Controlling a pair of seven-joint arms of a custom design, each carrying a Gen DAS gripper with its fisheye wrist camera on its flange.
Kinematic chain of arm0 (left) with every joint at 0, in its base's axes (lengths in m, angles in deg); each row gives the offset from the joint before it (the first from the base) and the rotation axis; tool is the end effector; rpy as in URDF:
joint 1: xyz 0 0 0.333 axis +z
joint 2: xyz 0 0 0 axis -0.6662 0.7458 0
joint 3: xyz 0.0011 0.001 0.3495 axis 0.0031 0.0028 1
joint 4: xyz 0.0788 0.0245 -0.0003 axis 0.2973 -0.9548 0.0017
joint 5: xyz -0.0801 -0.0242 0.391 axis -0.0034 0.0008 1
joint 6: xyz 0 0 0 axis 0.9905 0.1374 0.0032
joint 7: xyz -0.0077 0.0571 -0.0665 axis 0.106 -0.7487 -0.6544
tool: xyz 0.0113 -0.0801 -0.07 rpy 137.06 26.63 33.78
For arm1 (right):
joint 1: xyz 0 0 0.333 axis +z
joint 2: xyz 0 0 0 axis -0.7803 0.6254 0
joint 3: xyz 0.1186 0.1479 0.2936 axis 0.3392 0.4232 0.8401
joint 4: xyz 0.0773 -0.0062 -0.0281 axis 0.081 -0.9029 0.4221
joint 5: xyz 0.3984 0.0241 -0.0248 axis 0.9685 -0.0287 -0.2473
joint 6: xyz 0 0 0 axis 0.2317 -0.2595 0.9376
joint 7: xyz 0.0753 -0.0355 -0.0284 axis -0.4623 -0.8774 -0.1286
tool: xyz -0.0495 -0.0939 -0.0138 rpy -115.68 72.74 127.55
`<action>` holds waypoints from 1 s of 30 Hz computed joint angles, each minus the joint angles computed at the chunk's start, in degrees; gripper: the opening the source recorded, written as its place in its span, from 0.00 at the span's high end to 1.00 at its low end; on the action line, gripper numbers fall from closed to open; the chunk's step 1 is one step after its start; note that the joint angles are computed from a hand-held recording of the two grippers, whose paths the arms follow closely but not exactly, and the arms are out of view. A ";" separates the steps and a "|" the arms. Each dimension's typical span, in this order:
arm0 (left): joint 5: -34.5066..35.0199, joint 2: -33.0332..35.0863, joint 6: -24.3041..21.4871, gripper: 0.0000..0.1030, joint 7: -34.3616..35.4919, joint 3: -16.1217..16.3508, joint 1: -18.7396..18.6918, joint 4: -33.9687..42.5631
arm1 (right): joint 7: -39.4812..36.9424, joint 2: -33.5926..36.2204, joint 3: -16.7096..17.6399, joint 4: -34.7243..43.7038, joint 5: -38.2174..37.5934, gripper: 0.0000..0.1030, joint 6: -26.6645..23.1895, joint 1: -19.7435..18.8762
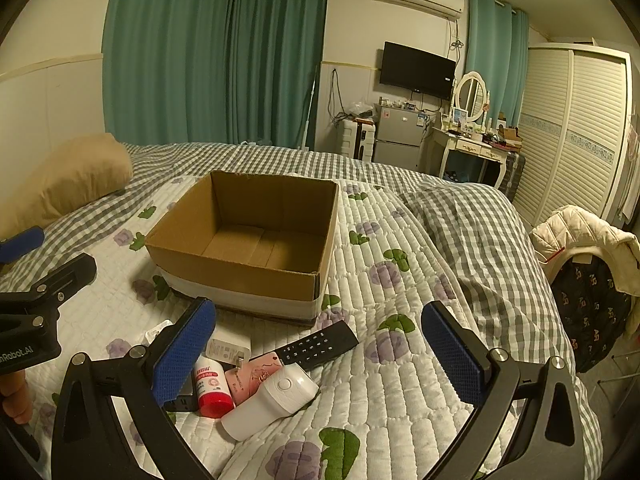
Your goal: Organize rigid objects
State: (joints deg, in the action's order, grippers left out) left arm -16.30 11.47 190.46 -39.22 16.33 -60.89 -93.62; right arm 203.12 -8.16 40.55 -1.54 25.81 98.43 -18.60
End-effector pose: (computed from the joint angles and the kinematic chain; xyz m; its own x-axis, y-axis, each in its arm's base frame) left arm 0.6121 -0.3065 0.6038 0.1851 -0.9823 -0.0278 -0.4739 -0.0645 -0.8782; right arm 0.6753 0.3328 0.5693 0.2799 -0.9566 0.0806 -0.4937 -0.2154 -0.8425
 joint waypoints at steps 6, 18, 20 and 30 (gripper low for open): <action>0.07 -0.01 0.04 0.00 0.01 0.01 -0.02 -0.07 | -0.02 -0.14 0.04 -0.33 0.07 0.00 0.05 0.01; 0.00 -0.08 -0.04 0.00 0.01 -0.01 -0.03 -0.21 | -0.52 0.02 0.29 -0.10 0.56 0.00 -0.30 -0.19; 0.05 -0.13 0.09 0.00 -0.10 -0.01 0.01 -0.33 | -0.45 -0.15 0.21 -0.40 0.48 0.00 -0.28 -0.08; -0.03 -0.05 0.04 0.00 0.08 -0.01 0.00 -0.18 | -0.66 -0.08 0.32 -0.29 0.69 0.00 -0.46 -0.17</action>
State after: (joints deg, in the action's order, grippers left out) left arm -16.32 11.42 190.49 -39.14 16.32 -60.89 -93.81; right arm 202.46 -8.24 40.88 -1.83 26.50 97.97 -18.77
